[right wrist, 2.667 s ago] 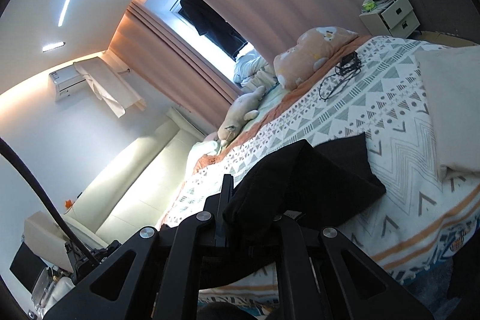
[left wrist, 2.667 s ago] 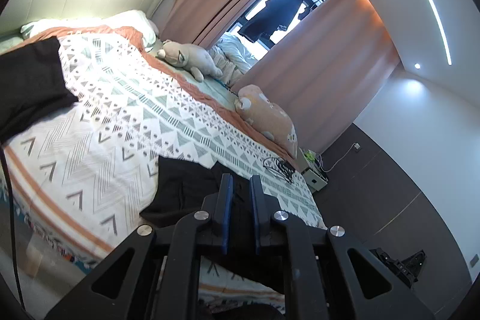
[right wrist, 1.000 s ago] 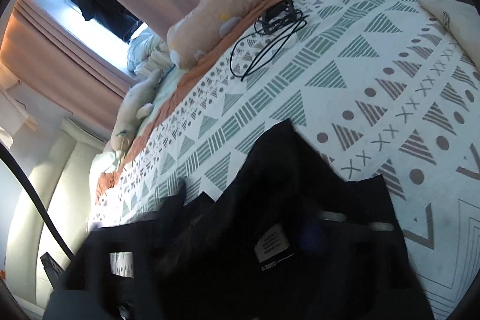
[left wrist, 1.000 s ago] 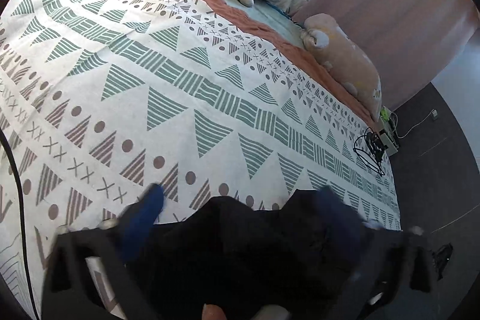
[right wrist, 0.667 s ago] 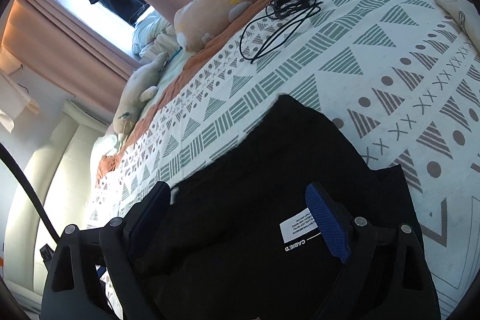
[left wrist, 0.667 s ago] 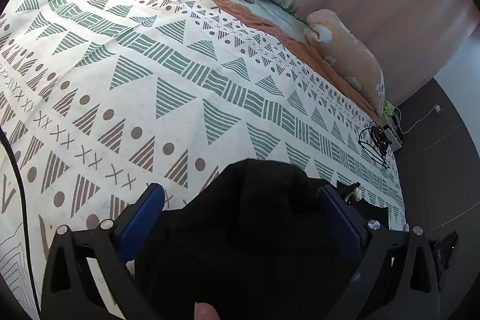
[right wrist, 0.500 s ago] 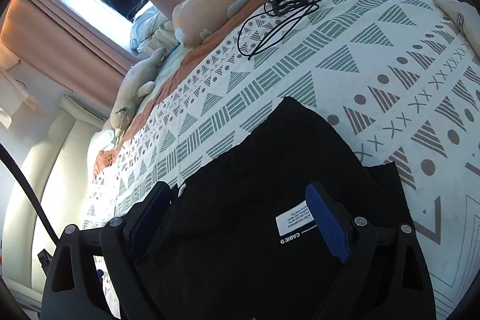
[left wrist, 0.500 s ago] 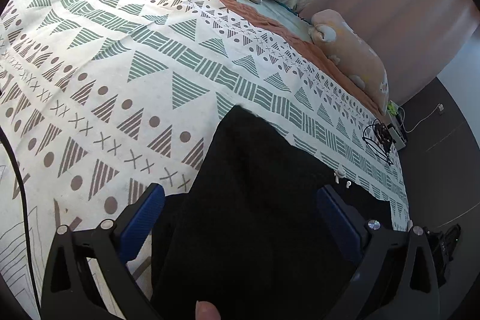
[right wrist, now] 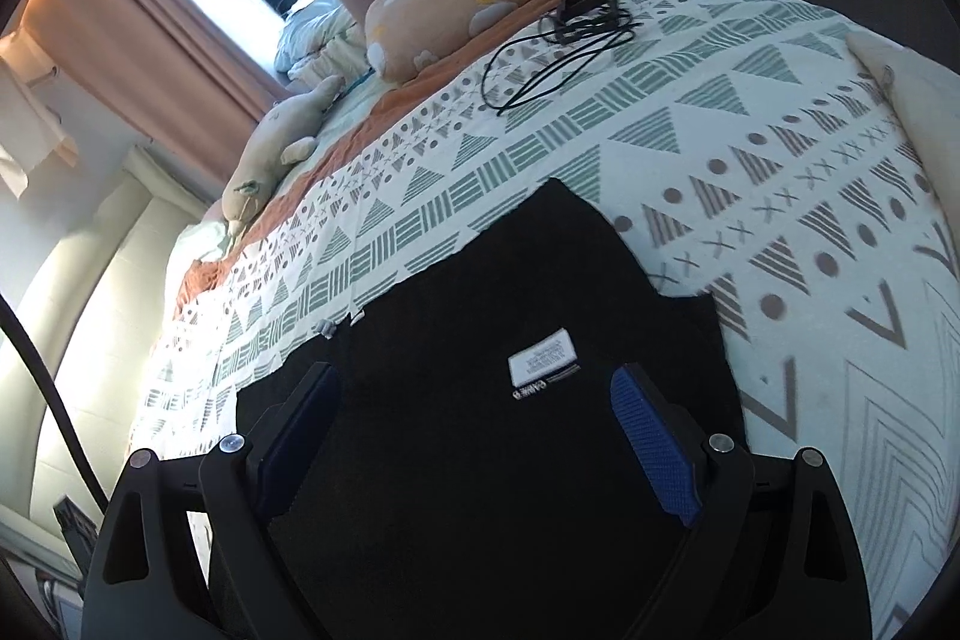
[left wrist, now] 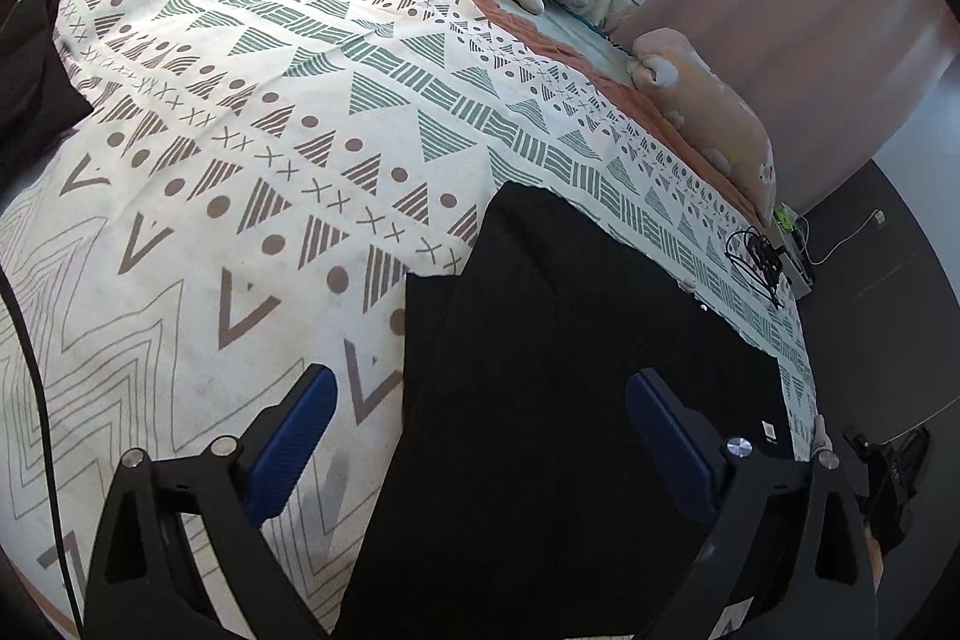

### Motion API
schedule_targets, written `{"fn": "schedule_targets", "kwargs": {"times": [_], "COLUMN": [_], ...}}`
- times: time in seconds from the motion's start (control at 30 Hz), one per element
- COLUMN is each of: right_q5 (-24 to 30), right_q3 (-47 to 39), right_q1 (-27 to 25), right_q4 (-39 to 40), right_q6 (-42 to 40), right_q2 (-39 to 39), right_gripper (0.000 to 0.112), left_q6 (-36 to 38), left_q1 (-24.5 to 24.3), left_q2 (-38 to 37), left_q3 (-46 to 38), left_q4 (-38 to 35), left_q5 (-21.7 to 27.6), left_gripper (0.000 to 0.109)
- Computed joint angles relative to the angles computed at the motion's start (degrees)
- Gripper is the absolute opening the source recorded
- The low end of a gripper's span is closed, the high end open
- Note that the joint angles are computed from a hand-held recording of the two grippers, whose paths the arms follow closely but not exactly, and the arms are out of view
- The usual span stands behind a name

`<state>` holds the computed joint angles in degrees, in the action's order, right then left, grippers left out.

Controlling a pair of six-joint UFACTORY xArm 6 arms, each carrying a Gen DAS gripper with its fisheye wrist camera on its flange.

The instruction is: Fold large clothes

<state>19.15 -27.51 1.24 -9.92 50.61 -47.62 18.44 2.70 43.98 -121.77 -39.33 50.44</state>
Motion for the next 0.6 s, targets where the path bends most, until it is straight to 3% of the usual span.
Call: {"fn": "schedule_targets", "kwargs": {"times": [0.13,0.27,0.6], "right_q5": [4.34,9.49,31.74], "right_q3": [5.61,10.51,12.73], "right_q1": [1.2,3.05,12.71], "right_q4": [-4.67,-2.43,-9.24], "right_q6": [5.12,5.16,9.83], "right_q2": [-9.6,-20.14,-40.15], "right_gripper": [0.091,0.091,0.089], "left_q6": [3.8,7.13,14.21], "left_q1": [0.08,0.47,1.57], "left_q2": [-5.47,-9.85,-18.53], "left_q3": [9.2,16.28,29.14], "left_q4": [-1.97,-4.59,-8.14], "left_q5": [-1.5,-3.12,-3.83], "left_gripper": [0.084,0.073,0.064]}}
